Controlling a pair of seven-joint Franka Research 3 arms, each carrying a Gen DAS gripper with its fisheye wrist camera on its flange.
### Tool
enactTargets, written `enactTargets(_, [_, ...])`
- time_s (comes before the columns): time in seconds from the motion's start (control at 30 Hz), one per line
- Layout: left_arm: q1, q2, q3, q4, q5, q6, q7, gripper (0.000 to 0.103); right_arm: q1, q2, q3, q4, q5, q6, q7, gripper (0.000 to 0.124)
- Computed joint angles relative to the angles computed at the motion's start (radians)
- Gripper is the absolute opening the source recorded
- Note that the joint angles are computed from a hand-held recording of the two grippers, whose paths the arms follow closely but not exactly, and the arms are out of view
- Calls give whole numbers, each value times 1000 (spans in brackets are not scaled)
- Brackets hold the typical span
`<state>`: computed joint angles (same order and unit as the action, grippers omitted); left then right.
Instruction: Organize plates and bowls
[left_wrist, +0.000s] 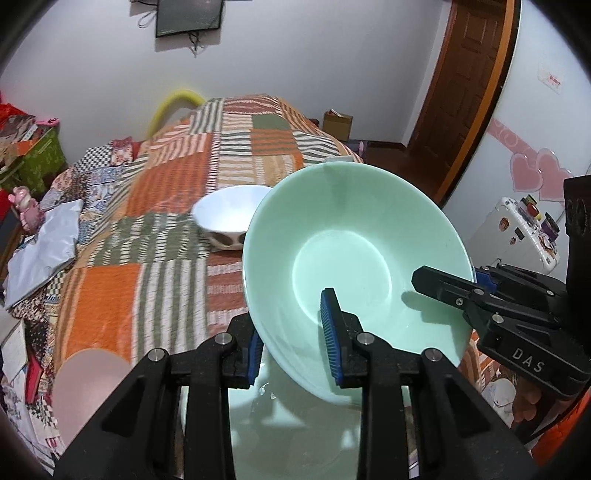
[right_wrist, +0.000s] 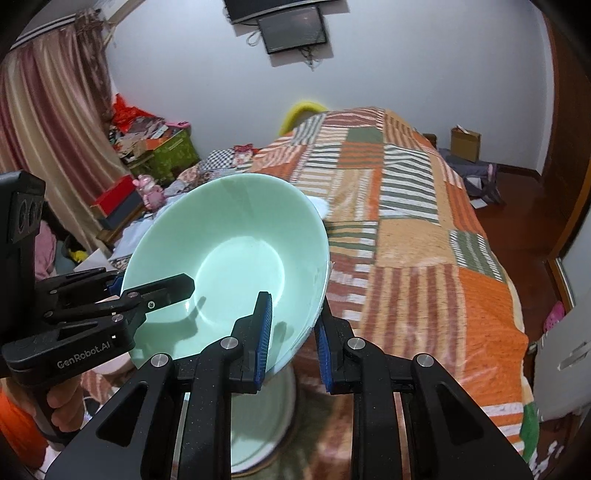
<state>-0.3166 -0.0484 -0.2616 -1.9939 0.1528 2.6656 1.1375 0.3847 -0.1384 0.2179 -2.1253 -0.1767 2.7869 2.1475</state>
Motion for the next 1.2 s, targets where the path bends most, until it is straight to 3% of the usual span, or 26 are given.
enactTargets(0.27, [24, -153, 34, -155, -23, 33, 5, 29, 41, 51, 20, 58, -32, 5, 14, 20])
enactTargets(0.7, [65, -353, 80, -347, 0, 30, -29, 29, 151, 163, -1, 166, 6, 23, -27, 20])
enactTargets(1.2, [79, -471, 152, -502, -44, 26, 8, 29, 257, 283, -30, 282, 71, -11, -73, 20])
